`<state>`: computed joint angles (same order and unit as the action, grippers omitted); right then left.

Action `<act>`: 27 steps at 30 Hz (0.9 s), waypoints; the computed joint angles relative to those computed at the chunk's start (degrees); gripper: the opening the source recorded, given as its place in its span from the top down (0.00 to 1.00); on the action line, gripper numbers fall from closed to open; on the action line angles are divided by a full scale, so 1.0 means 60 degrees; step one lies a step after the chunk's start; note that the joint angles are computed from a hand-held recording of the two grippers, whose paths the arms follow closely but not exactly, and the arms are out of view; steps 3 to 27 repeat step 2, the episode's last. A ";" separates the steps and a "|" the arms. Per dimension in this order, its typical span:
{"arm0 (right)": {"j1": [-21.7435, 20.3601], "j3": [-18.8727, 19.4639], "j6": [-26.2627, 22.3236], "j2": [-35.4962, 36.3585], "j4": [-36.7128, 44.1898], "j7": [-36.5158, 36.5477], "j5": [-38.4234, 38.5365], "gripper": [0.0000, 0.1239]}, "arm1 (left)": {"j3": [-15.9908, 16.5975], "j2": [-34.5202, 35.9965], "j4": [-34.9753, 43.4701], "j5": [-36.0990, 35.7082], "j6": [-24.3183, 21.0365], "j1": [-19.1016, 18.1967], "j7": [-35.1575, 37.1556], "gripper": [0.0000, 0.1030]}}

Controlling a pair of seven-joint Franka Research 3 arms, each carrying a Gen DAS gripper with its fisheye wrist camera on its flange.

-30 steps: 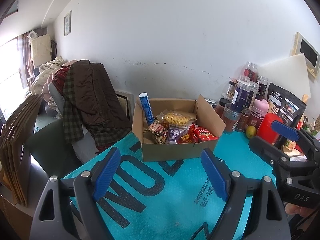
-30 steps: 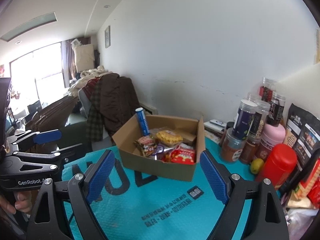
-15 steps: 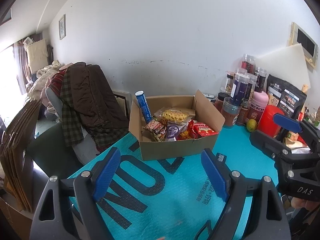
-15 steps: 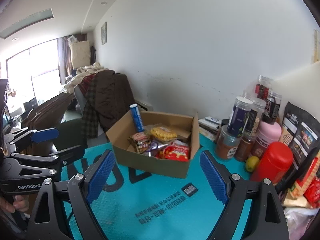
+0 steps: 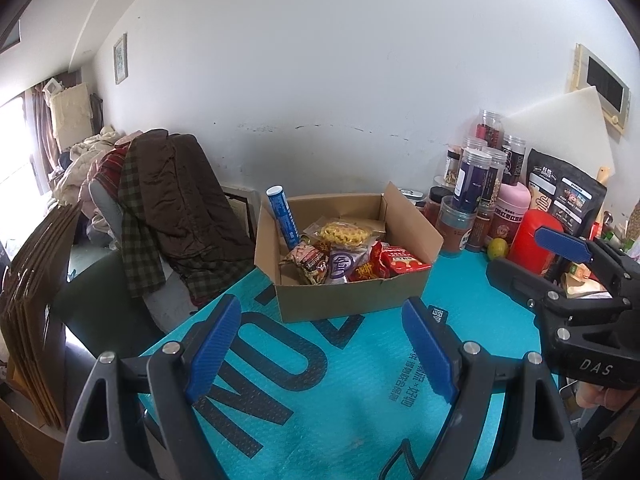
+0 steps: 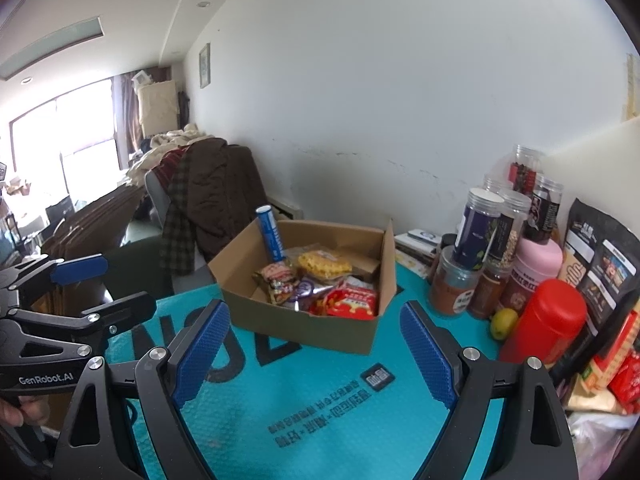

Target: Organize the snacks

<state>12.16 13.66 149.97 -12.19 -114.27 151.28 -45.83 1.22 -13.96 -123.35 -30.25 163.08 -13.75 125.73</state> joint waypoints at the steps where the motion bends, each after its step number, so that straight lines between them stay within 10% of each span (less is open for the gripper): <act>1: 0.0004 0.0009 -0.0016 0.0002 0.0008 -0.0004 -0.0018 0.29 | 0.0004 0.0003 0.0011 0.0003 -0.0044 0.0017 -0.0033 0.19; 27: 0.0007 0.0008 -0.0021 0.0017 0.0023 -0.0016 -0.0023 0.29 | 0.0023 0.0024 0.0044 -0.0031 -0.0098 0.0015 -0.0020 0.19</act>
